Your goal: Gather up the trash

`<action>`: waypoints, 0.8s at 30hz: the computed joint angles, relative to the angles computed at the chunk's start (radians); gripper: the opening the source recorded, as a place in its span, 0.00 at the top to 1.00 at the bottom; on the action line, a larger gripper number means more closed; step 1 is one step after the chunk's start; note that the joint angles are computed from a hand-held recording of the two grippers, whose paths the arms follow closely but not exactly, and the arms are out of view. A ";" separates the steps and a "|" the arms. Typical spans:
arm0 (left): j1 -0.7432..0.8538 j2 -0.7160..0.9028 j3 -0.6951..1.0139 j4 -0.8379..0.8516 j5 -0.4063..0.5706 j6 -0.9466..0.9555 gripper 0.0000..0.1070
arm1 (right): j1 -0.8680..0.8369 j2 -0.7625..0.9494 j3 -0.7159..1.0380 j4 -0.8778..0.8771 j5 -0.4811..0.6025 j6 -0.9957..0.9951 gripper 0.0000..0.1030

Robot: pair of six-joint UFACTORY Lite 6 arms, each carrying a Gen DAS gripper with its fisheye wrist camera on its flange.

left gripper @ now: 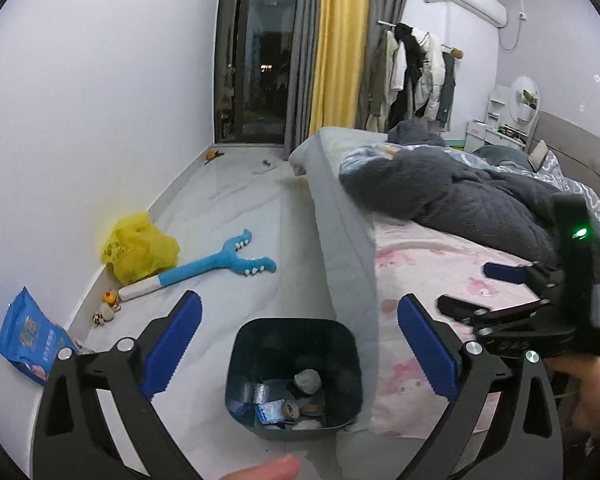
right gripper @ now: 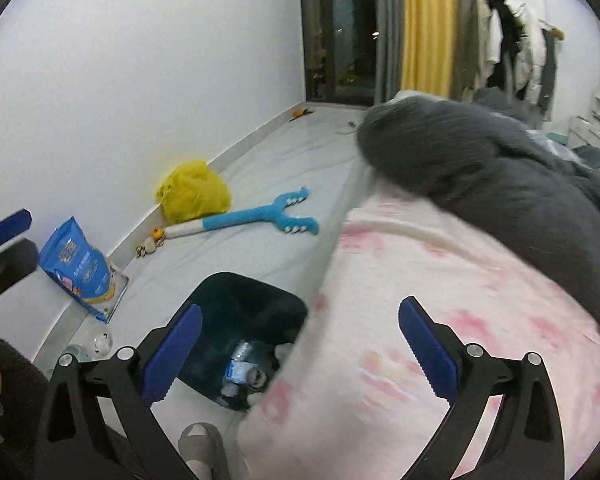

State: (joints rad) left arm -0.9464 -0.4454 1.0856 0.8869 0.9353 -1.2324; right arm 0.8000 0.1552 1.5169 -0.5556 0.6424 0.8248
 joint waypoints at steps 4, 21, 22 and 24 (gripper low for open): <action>-0.168 0.031 0.016 0.067 0.100 -0.120 0.07 | 0.026 -0.223 -0.162 -0.105 0.076 0.105 0.03; -0.477 0.170 0.071 0.160 0.258 -0.324 0.07 | 0.362 -0.980 -0.556 -0.261 0.646 0.337 0.03; -0.466 0.173 0.061 0.160 0.240 -0.330 0.07 | 0.364 -1.005 -0.569 -0.261 0.636 0.339 0.03; -0.452 0.181 0.052 0.159 0.217 -0.342 0.07 | 0.371 -1.025 -0.572 -0.262 0.631 0.335 0.03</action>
